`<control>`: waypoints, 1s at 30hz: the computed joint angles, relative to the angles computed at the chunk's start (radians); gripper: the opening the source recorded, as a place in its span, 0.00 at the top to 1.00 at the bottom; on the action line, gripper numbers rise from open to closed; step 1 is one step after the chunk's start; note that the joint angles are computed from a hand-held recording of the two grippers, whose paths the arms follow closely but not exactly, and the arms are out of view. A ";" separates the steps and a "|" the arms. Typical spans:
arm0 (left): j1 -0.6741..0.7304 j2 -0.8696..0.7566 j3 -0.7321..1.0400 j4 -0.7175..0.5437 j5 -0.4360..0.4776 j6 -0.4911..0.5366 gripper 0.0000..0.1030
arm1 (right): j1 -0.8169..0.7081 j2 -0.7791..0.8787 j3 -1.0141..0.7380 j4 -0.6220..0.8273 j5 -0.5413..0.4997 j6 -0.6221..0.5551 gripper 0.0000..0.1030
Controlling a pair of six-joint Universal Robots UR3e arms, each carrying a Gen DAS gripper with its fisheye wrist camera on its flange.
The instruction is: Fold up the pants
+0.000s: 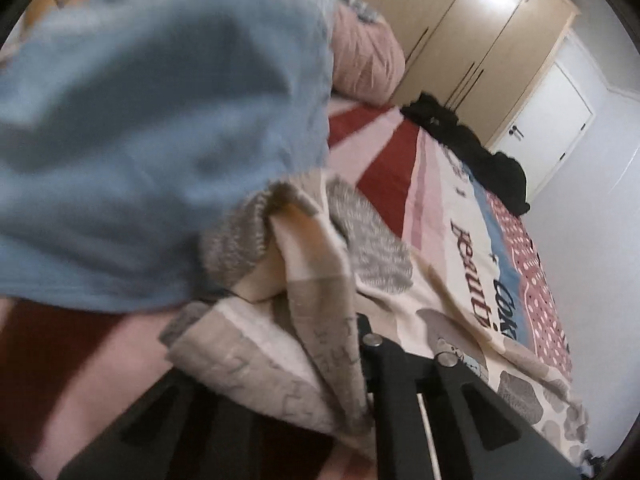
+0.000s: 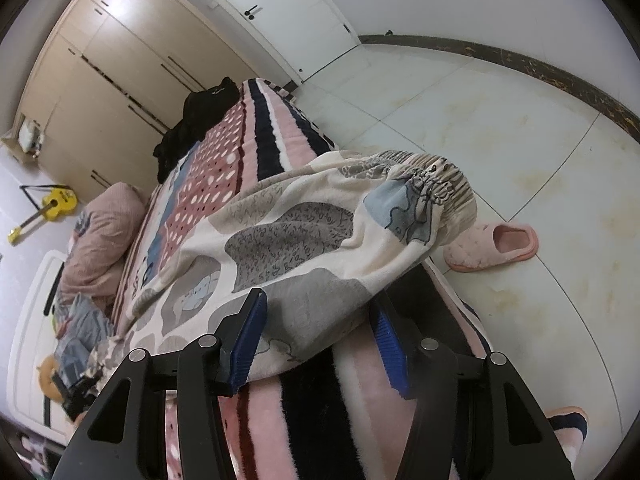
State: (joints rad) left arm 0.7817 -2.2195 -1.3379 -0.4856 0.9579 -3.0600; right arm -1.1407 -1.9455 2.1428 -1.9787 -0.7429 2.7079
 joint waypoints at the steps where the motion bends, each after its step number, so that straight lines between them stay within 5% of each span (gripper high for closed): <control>1: 0.013 0.034 -0.042 0.031 -0.002 0.022 0.93 | 0.001 -0.002 0.002 -0.002 0.000 0.003 0.52; 9: 0.138 0.141 -0.138 0.046 -0.020 0.144 0.95 | -0.006 -0.029 0.001 0.049 0.005 -0.013 0.52; 20: 0.318 0.238 -0.226 0.058 -0.011 0.241 0.96 | -0.077 -0.137 -0.025 0.304 0.029 -0.163 0.52; 30: 0.171 0.491 -0.361 -0.040 -0.162 0.347 0.96 | -0.081 -0.203 -0.062 0.471 0.070 -0.253 0.52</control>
State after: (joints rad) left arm 0.9528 -1.7283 -1.6988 -0.5252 0.7961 -2.7130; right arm -1.2218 -2.1487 2.0805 -1.5073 -0.6726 2.4550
